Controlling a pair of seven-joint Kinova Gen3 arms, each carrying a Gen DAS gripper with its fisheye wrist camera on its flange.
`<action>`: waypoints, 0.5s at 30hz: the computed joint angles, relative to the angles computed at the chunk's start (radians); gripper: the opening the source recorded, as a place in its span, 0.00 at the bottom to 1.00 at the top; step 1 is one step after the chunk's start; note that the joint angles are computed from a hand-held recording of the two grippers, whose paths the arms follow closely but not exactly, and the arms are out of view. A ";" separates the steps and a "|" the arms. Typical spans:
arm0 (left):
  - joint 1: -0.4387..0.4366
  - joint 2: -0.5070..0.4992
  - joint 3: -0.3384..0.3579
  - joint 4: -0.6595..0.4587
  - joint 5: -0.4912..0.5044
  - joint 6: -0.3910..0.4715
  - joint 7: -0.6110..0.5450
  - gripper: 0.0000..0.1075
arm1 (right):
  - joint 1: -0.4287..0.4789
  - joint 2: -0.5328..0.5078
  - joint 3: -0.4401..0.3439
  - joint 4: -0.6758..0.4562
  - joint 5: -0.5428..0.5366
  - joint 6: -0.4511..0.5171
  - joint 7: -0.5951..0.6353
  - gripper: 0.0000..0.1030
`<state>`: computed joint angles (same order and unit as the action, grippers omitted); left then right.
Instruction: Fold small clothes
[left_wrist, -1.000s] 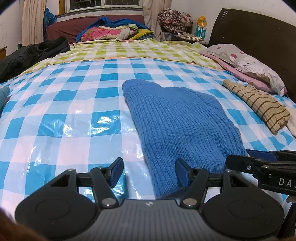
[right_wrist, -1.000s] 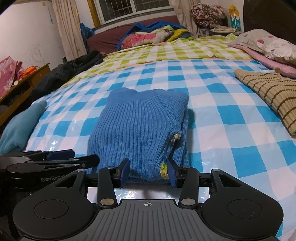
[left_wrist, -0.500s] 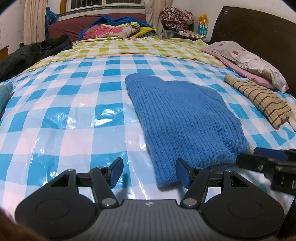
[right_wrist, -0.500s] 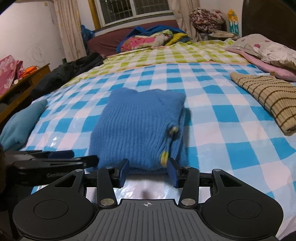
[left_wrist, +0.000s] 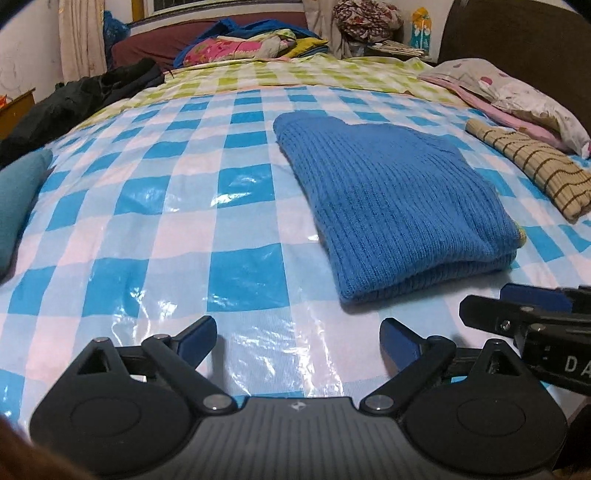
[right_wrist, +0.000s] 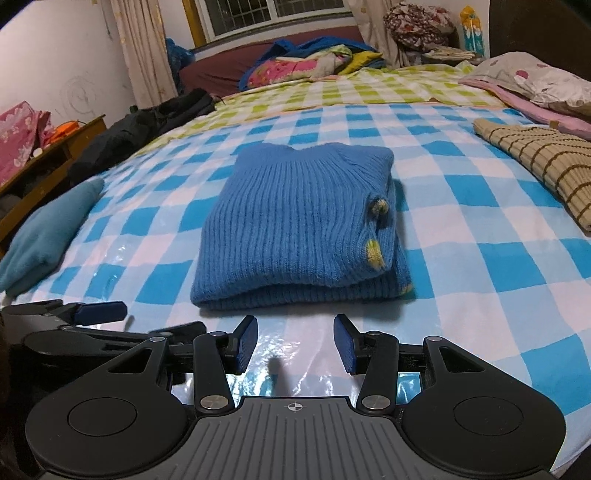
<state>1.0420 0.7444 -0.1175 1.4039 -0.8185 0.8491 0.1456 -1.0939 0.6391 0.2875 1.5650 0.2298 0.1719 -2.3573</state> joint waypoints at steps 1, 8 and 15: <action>0.002 -0.001 -0.003 0.003 -0.001 -0.002 0.008 0.94 | -0.002 0.003 0.001 -0.004 -0.001 0.005 -0.001 0.44; 0.022 -0.005 -0.012 0.009 -0.032 0.013 0.049 0.94 | -0.008 0.011 0.008 -0.003 0.003 0.008 -0.016 0.44; 0.026 0.000 -0.007 0.010 -0.054 0.029 0.075 0.94 | -0.005 0.012 0.003 -0.006 0.004 0.011 -0.021 0.44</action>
